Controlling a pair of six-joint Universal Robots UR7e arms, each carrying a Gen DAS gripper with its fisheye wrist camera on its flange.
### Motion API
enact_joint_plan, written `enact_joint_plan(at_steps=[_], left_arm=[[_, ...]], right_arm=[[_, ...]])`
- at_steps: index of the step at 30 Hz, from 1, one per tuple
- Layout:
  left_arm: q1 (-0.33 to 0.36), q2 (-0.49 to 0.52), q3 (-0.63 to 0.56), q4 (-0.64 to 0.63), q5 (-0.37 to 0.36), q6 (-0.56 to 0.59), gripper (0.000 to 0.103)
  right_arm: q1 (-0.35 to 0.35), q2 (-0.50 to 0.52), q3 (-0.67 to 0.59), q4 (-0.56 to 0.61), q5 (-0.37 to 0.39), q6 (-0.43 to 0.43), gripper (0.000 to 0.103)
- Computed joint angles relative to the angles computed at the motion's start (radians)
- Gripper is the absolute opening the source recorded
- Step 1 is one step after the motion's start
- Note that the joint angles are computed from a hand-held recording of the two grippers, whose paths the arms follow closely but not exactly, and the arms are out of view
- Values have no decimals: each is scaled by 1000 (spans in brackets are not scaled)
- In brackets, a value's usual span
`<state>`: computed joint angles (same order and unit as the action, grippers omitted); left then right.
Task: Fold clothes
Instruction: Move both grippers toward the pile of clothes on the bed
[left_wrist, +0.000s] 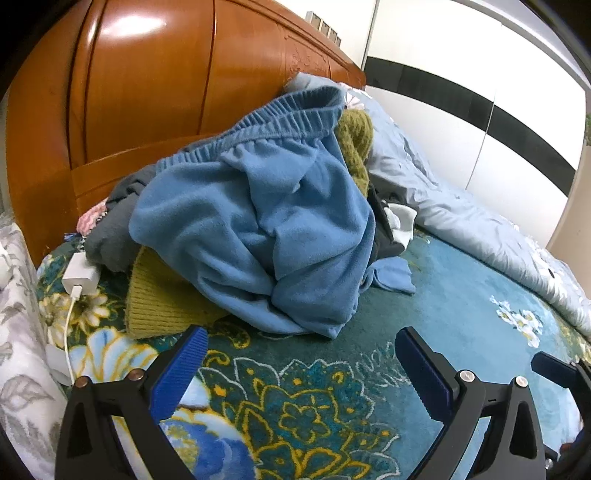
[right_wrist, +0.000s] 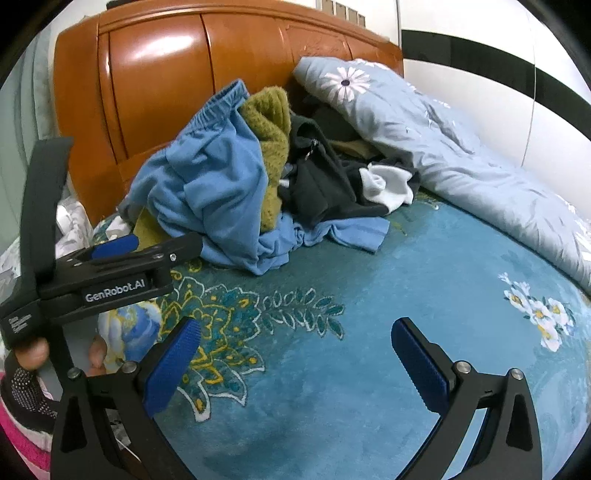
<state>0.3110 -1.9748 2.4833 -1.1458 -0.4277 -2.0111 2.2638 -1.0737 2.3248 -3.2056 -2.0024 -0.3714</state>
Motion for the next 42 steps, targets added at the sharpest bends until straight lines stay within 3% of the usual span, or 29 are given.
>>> enact_joint_plan(at_steps=[6, 20, 24, 30, 38, 42], left_arm=[[-39, 36, -26, 121, 2, -94, 103], [-62, 27, -27, 150, 3, -146, 103], [-61, -15, -5, 91, 14, -110, 103], [-41, -90, 41, -96, 5, 64, 103], [5, -42, 47, -215, -8, 172, 103], [23, -58, 13, -58, 15, 57, 103]], right_arm=[[4, -10, 20, -25, 6, -8, 103], [20, -29, 41, -28, -18, 0, 103], [20, -33, 45, -19, -27, -1, 103], [13, -37, 52, -3, -31, 1, 103], [-5, -44, 65, 2, -32, 11, 103], [-21, -55, 84, 5, -50, 11, 103]])
